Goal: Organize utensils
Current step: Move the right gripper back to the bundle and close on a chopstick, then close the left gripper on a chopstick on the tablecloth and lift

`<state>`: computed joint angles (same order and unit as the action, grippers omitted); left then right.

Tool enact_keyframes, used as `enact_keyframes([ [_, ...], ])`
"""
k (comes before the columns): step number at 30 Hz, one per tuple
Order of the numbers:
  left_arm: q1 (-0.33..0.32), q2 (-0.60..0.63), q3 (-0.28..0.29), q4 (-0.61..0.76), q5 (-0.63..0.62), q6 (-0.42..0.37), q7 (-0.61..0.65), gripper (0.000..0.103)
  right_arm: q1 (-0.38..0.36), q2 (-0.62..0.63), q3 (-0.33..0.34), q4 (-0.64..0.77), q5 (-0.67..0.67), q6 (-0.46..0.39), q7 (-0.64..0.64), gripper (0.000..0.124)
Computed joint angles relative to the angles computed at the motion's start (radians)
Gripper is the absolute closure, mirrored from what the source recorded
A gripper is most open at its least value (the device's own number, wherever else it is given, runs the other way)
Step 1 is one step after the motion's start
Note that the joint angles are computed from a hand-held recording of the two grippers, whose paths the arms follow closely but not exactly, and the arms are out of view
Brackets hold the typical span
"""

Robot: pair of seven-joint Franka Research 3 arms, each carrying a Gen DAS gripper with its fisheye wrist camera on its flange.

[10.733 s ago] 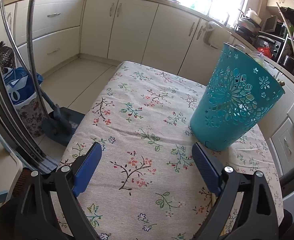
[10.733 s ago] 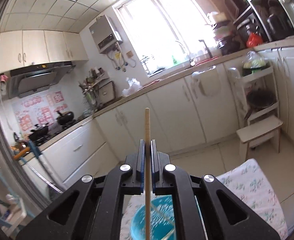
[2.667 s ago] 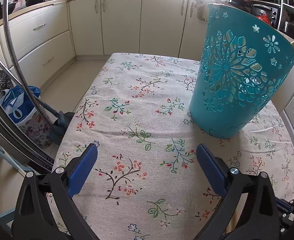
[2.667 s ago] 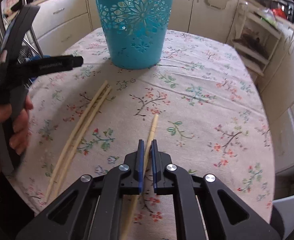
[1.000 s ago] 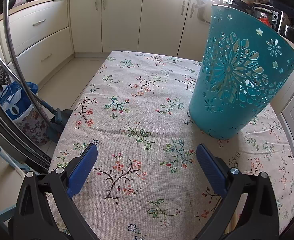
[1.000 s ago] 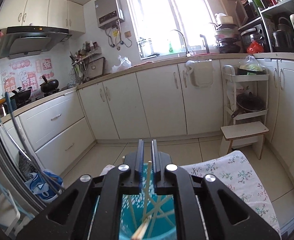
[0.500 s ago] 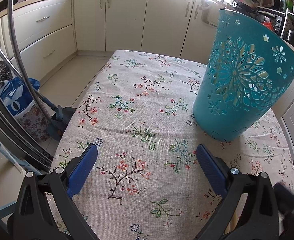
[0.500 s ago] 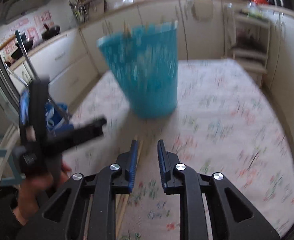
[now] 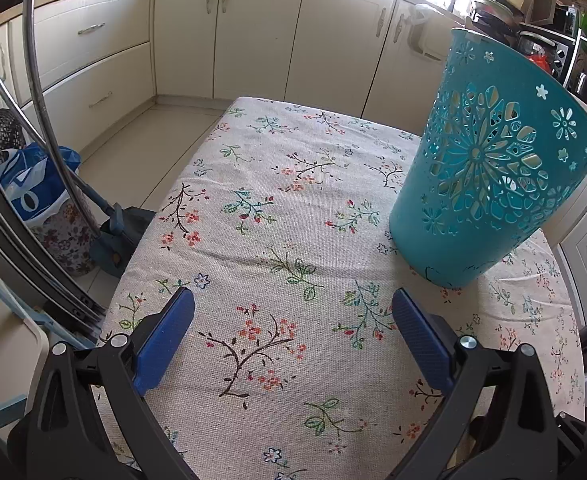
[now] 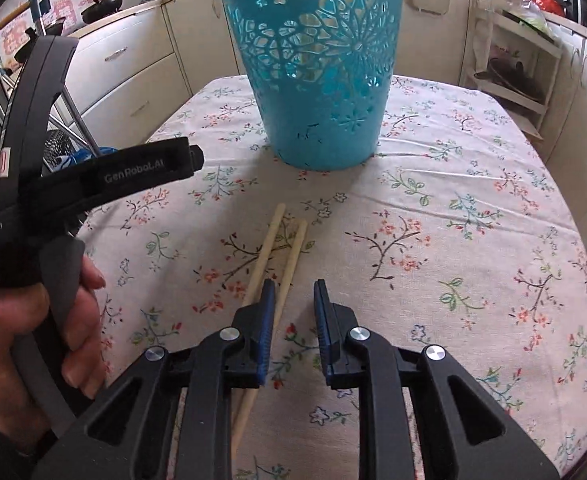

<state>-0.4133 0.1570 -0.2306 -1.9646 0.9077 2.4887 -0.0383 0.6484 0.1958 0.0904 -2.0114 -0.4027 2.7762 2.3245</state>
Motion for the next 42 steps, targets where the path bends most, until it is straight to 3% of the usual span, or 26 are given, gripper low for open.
enact_keyframes([
  [8,-0.002,0.007,-0.001,0.009,-0.003,-0.008,0.008,0.008,-0.053,-0.124,-0.006,-0.155,-0.067,0.019,0.149,0.112],
  [12,-0.015,0.013,-0.005,0.028,-0.005,-0.053,0.013,0.008,-0.103,-0.157,0.022,-0.195,-0.095,0.039,0.196,0.115],
  [18,-0.046,0.013,-0.039,0.034,-0.061,-0.043,0.132,0.008,-0.134,-0.169,0.051,-0.211,-0.129,0.061,0.234,0.113],
  [26,-0.124,0.075,-0.057,0.140,-0.085,-0.170,0.310,0.012,-0.163,-0.196,0.065,-0.263,-0.102,0.129,0.220,0.112],
  [30,-0.133,0.100,-0.055,0.159,-0.152,-0.176,0.360,0.034,-0.176,-0.204,0.072,-0.284,-0.098,0.163,0.218,0.112],
  [33,-0.131,0.096,-0.044,0.143,-0.156,-0.120,0.356,0.052,-0.183,-0.204,0.074,-0.296,-0.054,0.192,0.182,0.112],
  [35,-0.132,0.101,-0.040,0.145,-0.152,-0.097,0.365,0.068,-0.185,-0.203,0.076,-0.298,-0.038,0.201,0.170,0.112],
  [36,-0.129,0.102,-0.038,0.144,-0.158,-0.075,0.363,0.085,-0.186,-0.202,0.077,-0.296,-0.038,0.200,0.170,0.109],
  [37,-0.120,0.099,-0.037,0.135,-0.176,-0.042,0.360,0.096,-0.186,-0.199,0.078,-0.293,-0.030,0.201,0.162,0.106],
  [39,-0.101,0.088,-0.032,0.108,-0.212,0.027,0.345,0.098,-0.181,-0.189,0.080,-0.278,-0.003,0.195,0.121,0.093],
  [42,-0.091,0.082,-0.036,0.101,-0.257,0.027,0.370,0.098,-0.168,-0.171,0.077,-0.242,-0.005,0.150,0.076,0.088],
])
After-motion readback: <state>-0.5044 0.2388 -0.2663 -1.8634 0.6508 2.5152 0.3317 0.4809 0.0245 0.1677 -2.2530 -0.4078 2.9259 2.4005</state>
